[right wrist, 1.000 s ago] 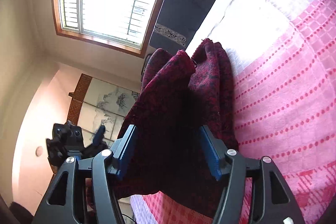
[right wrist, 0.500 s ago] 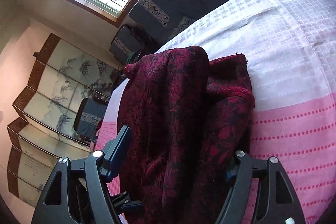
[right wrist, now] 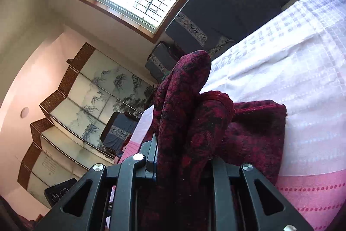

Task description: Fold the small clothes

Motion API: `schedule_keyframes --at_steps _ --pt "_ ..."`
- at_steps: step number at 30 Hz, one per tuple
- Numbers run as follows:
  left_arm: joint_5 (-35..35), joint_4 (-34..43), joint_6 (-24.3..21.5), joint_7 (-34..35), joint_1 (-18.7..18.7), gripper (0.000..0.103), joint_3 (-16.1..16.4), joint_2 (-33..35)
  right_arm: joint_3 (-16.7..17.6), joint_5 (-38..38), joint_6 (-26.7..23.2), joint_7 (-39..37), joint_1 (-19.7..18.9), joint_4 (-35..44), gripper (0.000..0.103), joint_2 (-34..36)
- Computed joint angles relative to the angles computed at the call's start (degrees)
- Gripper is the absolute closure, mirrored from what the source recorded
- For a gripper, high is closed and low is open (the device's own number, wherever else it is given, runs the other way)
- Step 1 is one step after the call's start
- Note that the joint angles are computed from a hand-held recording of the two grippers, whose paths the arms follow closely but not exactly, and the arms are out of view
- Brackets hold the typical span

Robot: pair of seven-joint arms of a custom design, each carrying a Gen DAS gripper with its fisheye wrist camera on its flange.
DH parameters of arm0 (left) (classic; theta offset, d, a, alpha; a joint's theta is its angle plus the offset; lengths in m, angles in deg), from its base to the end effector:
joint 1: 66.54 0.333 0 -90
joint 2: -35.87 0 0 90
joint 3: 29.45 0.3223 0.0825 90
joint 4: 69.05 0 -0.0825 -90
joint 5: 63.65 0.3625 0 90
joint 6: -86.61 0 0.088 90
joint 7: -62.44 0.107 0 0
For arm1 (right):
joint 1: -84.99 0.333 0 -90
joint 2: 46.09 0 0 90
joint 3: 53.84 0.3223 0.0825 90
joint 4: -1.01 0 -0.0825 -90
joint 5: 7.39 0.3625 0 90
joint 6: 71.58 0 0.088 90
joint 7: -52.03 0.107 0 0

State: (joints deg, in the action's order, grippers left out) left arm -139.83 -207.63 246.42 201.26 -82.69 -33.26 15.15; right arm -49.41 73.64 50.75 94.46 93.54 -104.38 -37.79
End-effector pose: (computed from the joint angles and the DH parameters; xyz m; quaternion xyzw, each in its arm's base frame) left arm 0.4306 -0.1118 0.5164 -0.5909 0.6409 -0.4878 0.0460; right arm 0.5863 0.1765 0.5116 -0.6523 0.4874 0.2191 0.5376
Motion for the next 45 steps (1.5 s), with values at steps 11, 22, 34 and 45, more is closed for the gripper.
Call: schedule_keyframes --at_steps 11,22,34,45 --pt "-3.9 -1.1 1.9 4.9 0.4 0.037 -1.0 0.4 -3.4 -0.1 1.0 -1.1 -1.8 -10.3 0.051 -10.8" --pt "-4.9 -0.8 8.0 5.1 -3.6 0.036 -1.3 0.8 -1.1 -18.6 9.4 8.7 4.7 -5.9 0.091 -9.5" --pt "6.2 -1.3 6.6 -2.0 -2.1 0.027 -4.5 1.1 -6.1 -5.4 12.3 2.4 5.3 -19.3 0.093 -15.4" --pt "8.6 -0.3 4.1 -5.8 -4.5 0.027 -0.4 2.0 -3.8 -14.4 21.1 8.8 5.3 -17.8 0.041 -16.9"
